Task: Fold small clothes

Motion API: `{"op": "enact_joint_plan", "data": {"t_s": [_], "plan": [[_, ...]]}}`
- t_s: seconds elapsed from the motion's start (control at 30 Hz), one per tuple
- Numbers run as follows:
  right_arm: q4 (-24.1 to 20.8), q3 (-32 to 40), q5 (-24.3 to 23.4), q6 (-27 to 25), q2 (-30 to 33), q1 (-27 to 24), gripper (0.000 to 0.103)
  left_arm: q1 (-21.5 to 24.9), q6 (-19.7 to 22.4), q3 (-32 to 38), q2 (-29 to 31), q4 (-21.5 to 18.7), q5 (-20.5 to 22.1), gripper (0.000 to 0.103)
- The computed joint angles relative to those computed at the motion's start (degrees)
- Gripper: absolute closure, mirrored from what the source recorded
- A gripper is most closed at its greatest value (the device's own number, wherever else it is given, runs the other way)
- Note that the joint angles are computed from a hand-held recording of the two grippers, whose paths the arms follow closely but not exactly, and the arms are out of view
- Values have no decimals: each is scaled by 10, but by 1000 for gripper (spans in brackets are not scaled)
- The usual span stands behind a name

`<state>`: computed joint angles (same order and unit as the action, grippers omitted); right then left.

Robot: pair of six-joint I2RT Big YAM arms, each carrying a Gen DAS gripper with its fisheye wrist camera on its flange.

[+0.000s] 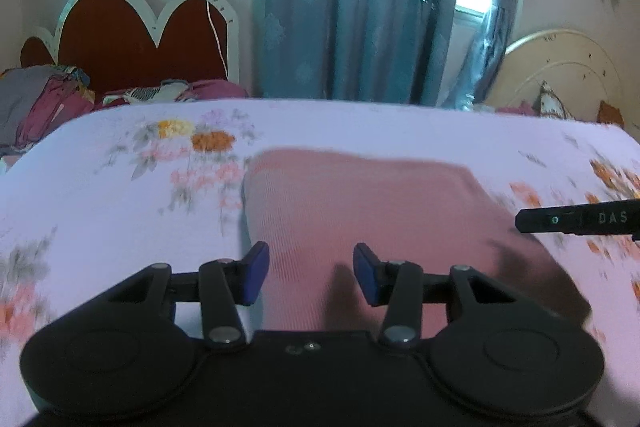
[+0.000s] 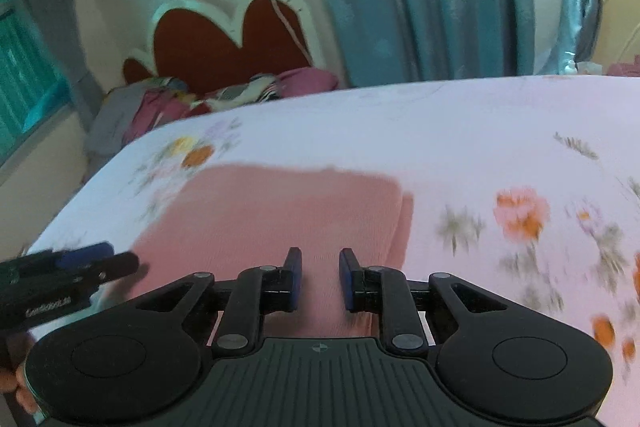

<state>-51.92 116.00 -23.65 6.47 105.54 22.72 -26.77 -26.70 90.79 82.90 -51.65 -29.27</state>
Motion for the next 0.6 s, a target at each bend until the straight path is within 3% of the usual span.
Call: {"op": "enact_joint_plan", "data": {"t_s": [0.17, 0.2, 0.33, 0.47, 0.53, 0.6], "plan": [[5, -110, 56, -27, -55, 5, 83, -28, -20, -14, 5, -39, -32, 54], [24, -127, 52, -17, -60, 3, 83, -31, -24, -11, 8, -46, -37, 54], [14, -122, 61, 13, -74, 6, 82, -34, -52, 13, 12, -90, -28, 56], [9, -145, 79, -9, -81, 11, 82, -37, -64, 19, 19, -113, -26, 53], [5, -138, 90, 0, -76, 13, 75, -38, -70, 22, 25, -120, -28, 50], [-1, -133, 91, 18, -70, 11, 62, -39, -74, 24, 28, -123, -30, 47]]}}
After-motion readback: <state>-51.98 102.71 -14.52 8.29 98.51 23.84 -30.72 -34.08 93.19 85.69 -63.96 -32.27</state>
